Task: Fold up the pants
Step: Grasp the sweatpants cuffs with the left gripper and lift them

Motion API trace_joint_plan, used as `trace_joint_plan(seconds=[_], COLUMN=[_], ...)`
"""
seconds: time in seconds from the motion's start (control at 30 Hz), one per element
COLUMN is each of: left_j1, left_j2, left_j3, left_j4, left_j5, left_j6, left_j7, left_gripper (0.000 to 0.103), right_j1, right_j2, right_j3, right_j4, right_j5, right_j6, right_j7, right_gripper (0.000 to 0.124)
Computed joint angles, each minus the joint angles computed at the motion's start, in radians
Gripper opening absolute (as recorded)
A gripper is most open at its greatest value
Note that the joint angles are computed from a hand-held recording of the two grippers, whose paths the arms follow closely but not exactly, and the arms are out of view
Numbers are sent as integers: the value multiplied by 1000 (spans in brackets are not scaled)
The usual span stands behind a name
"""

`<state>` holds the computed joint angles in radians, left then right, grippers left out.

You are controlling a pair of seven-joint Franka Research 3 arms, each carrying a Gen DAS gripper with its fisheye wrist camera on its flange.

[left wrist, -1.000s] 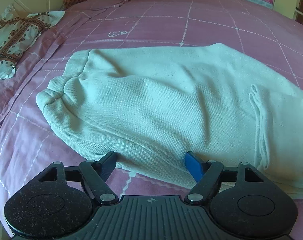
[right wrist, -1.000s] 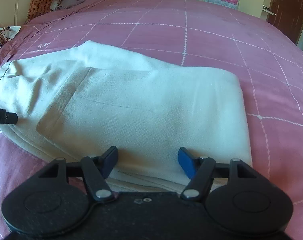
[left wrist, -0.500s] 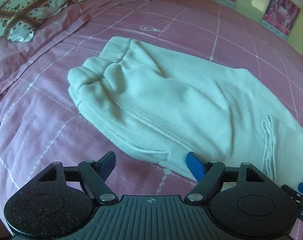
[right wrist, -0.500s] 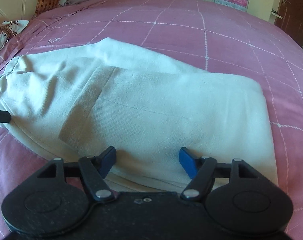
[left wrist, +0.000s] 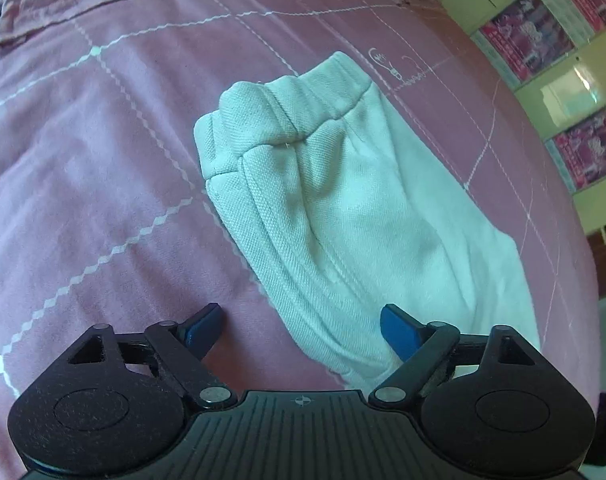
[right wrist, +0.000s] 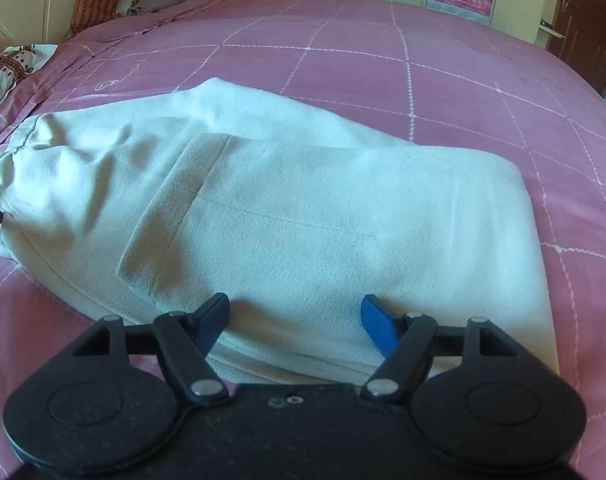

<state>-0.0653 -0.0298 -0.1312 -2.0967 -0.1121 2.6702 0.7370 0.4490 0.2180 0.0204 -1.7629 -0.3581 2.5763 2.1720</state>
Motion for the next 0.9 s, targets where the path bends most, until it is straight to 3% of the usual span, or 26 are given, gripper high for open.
trace_joint_plan(seconds=[0.07,0.17,0.23,0.27,0.3,0.37,0.43,0.5,0.6,0.63,0.67,0.73,0.8,0.83,0.87,0.9], left_j1=[0,2,7,13,21,55,111,114,63,47,37,52,-9,-62,-116,-147], left_j2=[13,40,71,89,108,146,184,220,252,261,258,253,214,202,203,205], left_j3=[4,0,-11,-16,-23,-77,-169,-196,-147,-127,-115,-133,-50,18,84,115], left_j4=[-15,-12,6,21,30,39,59,85,106,114,112,112,93,96,120,144], left_j5=[-86,-129,-231,-269,-319,-545,-835,-929,-761,-705,-663,-625,-431,-282,-117,-15], left_j6=[63,127,175,173,192,275,355,405,416,413,411,427,409,393,378,371], left_j7=[14,11,82,92,107,249,466,548,410,348,301,296,182,97,14,-18], left_gripper=[96,94,64,55,52,51,51,51,49,45,27,20,18,18,18,18], right_j1=[1,1,0,1,1,1,2,3,2,5,7,9,8,5,3,5], right_j2=[0,3,3,5,6,7,9,9,11,12,14,17,19,21,23,19], right_j3=[-1,-2,-2,-2,-2,-3,-4,-5,-7,-9,-11,-11,-7,-4,-3,-8], right_j4=[-1,0,0,2,4,4,5,2,0,1,5,12,24,33,41,41], right_j5=[-2,-7,-5,-5,-4,-4,-3,-6,-7,-12,-17,-19,-10,-3,5,-5], right_j6=[2,3,4,3,3,4,5,11,22,21,17,8,-9,-19,-26,-21], right_j7=[3,6,2,1,0,0,2,4,7,13,19,22,9,-5,-17,-7], right_gripper=[75,76,78,79,79,81,81,82,83,83,83,83,83,82,78,72])
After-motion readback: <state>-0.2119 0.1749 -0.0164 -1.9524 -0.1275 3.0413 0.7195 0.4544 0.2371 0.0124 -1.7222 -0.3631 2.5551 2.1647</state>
